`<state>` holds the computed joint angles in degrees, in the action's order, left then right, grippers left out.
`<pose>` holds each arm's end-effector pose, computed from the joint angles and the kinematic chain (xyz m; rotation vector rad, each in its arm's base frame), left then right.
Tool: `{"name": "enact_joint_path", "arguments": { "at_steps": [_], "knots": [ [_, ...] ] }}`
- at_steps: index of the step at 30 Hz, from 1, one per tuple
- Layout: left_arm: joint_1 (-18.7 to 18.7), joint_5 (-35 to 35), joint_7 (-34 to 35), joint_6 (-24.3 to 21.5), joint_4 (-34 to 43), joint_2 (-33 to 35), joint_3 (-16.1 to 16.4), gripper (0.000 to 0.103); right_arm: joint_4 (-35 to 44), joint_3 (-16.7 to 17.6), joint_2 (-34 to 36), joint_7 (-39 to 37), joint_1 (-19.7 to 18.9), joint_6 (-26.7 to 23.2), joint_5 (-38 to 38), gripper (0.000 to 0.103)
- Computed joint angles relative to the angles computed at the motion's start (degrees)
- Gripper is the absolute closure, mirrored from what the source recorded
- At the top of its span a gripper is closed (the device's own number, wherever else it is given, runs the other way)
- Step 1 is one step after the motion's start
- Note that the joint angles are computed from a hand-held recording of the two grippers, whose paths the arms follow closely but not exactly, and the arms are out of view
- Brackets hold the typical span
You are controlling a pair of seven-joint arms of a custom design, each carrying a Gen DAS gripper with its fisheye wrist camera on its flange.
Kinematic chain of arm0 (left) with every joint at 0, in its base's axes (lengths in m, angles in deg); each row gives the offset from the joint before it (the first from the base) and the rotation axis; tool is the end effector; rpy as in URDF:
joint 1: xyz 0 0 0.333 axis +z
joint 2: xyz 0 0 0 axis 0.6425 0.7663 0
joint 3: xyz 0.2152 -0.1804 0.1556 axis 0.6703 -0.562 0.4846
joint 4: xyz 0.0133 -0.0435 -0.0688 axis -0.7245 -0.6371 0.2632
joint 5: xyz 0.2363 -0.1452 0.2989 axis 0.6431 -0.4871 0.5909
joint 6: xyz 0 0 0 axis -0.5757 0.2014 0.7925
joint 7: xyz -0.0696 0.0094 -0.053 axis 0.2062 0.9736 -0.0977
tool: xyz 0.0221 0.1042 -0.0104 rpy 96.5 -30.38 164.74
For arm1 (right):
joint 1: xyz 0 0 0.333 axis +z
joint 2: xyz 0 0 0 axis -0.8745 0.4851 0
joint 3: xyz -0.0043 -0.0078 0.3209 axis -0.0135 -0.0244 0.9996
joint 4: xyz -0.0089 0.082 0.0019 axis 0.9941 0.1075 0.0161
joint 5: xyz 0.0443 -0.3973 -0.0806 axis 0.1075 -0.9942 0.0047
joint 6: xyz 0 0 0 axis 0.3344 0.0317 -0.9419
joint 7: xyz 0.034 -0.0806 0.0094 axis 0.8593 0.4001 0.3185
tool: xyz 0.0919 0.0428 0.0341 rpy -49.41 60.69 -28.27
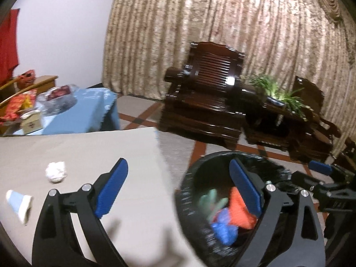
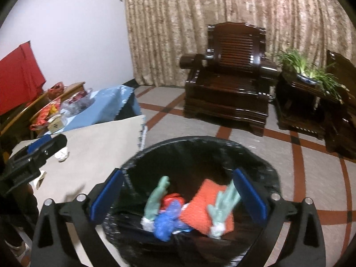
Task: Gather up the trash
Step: 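Move both open tools back over the paper cup and tissue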
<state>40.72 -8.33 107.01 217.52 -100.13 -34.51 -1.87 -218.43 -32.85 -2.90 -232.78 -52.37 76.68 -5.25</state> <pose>0.7076 -0.1749 0.4162 -0.9724 2.3345 -1.4379 0.5307 0.1231 0.4189 -1.0497 2.1679 -0.9786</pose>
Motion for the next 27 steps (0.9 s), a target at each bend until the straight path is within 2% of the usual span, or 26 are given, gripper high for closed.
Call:
{"name": "enact_joint_path", "arguments": {
  "at_steps": [8, 18, 23, 27],
  "knots": [
    [2.33, 2.57, -2.90, 3.99, 2.70, 2.29, 2.06, 0.013, 9.90, -0.36, 8.74, -2.12, 2.50, 2.94, -0.95, 0.006],
    [5.31, 10.98, -10.93, 7.74, 9.61, 8.35, 3.25, 0.013, 24.93, -3.49, 21.40, -9.39, 7.91, 5.88, 1.31, 0.006],
    [6.10, 17.33, -15.53, 9.62, 14.51, 12.93, 4.37, 0.013, 34.32, -5.57, 29.50, -13.72, 10.73, 7.83, 4.56, 0.006],
    [6.69, 22.80, -20.13, 9.70, 19.90, 17.63, 5.55, 0.013, 41.85, -6.18, 36.06, -19.40, 11.97, 8.84, 10.06, 0.006]
  ]
}}
